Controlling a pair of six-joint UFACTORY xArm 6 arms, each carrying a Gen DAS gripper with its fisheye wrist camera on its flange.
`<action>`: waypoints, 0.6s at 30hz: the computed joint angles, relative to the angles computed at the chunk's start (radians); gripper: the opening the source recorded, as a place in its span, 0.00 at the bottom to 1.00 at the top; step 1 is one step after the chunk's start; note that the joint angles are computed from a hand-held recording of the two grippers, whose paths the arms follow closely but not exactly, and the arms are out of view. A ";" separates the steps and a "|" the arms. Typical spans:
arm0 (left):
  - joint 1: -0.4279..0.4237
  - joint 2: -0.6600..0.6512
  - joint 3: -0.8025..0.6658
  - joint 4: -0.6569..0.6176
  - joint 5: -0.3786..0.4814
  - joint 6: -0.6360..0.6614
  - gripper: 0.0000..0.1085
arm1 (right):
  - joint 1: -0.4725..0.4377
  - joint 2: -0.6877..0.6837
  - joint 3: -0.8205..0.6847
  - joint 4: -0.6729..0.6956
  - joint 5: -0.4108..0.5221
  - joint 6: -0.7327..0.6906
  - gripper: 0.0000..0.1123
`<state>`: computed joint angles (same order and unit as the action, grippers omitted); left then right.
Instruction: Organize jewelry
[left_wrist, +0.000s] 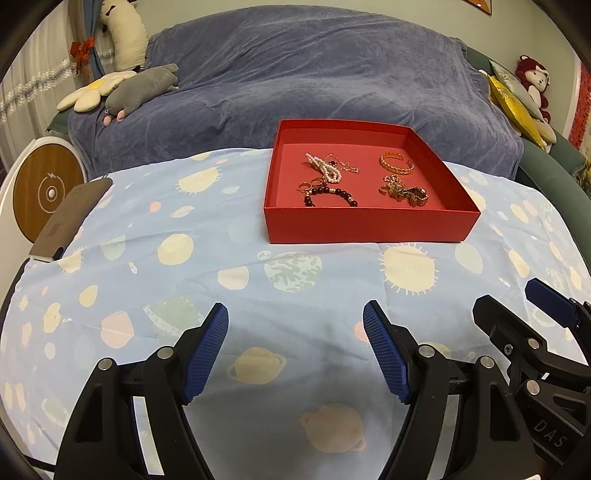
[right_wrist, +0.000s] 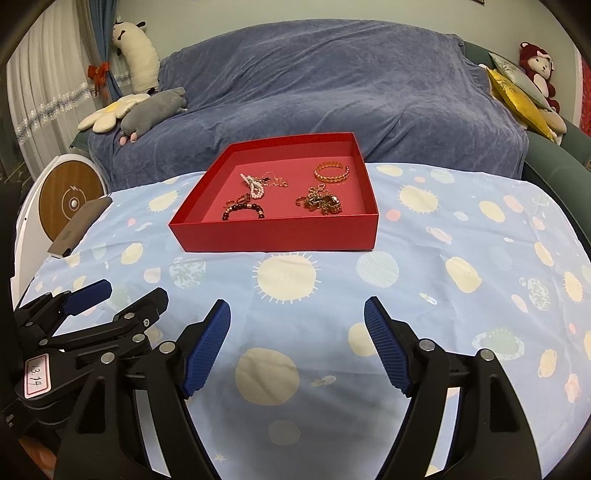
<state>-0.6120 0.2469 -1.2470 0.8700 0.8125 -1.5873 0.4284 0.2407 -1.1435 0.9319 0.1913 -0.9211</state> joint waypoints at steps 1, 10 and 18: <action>-0.002 -0.003 0.005 0.001 0.002 -0.002 0.67 | 0.002 -0.003 0.003 0.008 -0.003 -0.009 0.66; -0.016 -0.024 0.034 0.000 0.031 -0.016 0.69 | 0.019 -0.020 0.031 0.021 -0.027 -0.042 0.67; -0.018 -0.022 0.031 -0.004 0.044 -0.018 0.69 | 0.025 -0.018 0.040 0.016 -0.067 -0.016 0.73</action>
